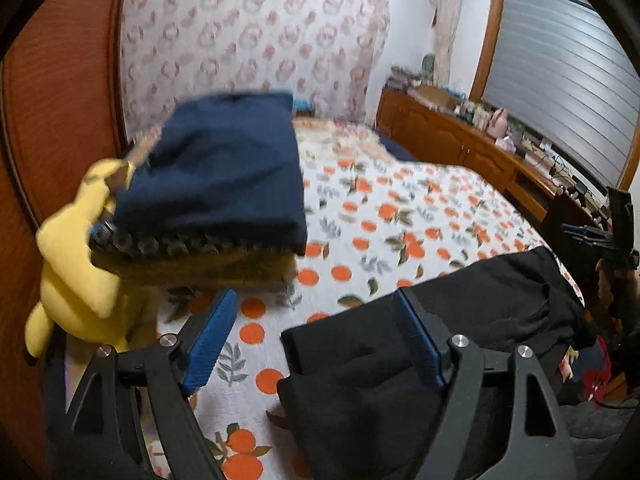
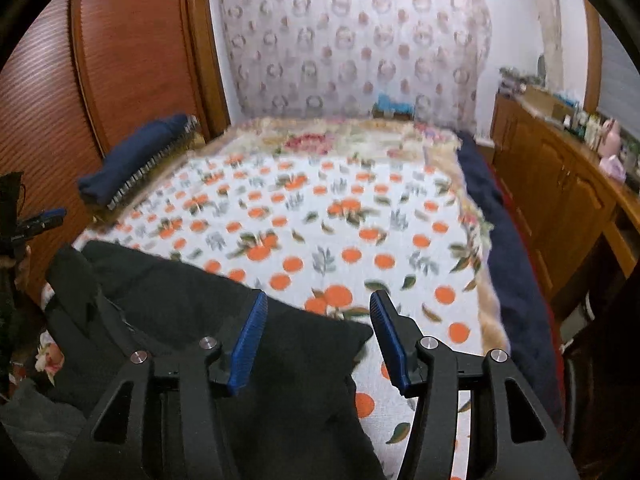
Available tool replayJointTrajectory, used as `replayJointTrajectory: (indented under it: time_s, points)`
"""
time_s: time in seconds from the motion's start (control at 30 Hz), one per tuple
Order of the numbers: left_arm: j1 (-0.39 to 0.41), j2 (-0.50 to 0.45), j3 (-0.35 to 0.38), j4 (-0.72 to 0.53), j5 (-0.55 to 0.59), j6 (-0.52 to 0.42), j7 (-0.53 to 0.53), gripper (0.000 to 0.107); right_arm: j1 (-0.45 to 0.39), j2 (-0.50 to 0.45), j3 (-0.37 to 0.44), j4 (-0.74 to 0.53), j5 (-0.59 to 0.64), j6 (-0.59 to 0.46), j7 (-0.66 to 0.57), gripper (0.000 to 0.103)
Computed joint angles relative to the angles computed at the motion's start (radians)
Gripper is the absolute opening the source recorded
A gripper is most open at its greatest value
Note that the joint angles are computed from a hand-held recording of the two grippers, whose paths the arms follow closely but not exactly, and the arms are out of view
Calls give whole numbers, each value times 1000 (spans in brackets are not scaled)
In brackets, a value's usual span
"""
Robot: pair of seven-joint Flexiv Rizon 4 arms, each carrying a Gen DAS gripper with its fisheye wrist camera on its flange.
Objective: Fold small clothes
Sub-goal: 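Open both tools to release the folded shirt, then grasp the black T-shirt with both tools and lift it off the bed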
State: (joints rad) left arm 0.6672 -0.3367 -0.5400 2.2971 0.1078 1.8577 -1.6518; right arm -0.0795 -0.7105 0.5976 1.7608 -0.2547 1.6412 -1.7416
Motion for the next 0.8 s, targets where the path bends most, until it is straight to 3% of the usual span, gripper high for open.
replayJointTrajectory:
  time_s: [0.1,0.2,0.3,0.37,0.5,0.6,0.73,0.8]
  points:
    - [-42,-19,44,-26,-36,-32,7,80,32,-23,-27,-49,5,-78,6,56]
    - [44,-50,-57,-35,-46,-70,39,79,71,-34,-63,-87,37,-128,3,56]
    - [77,-75,-108,-52,-81,-144,96,63,86,-39,-76,-118,74,-173,-8,56]
    - [44,-79,-78,-68,-109,-192,127,53,99,-39,-90,-132,100,-193,-14,56]
    - [-8,-85,-36,-70,-147,-235,177,51,113,-36,-103,-137,150,-199,-50,56]
    - [-24,-82,-29,-51,-179,-217,202,51,118,-42,-102,-152,188,-200,-75,56]
    - [46,-95,-123,-15,-222,-184,263,13,147,-35,-131,-135,206,-175,-95,56]
    - [50,-96,-133,-4,-233,-168,280,11,154,-29,-141,-121,201,-166,-106,44]
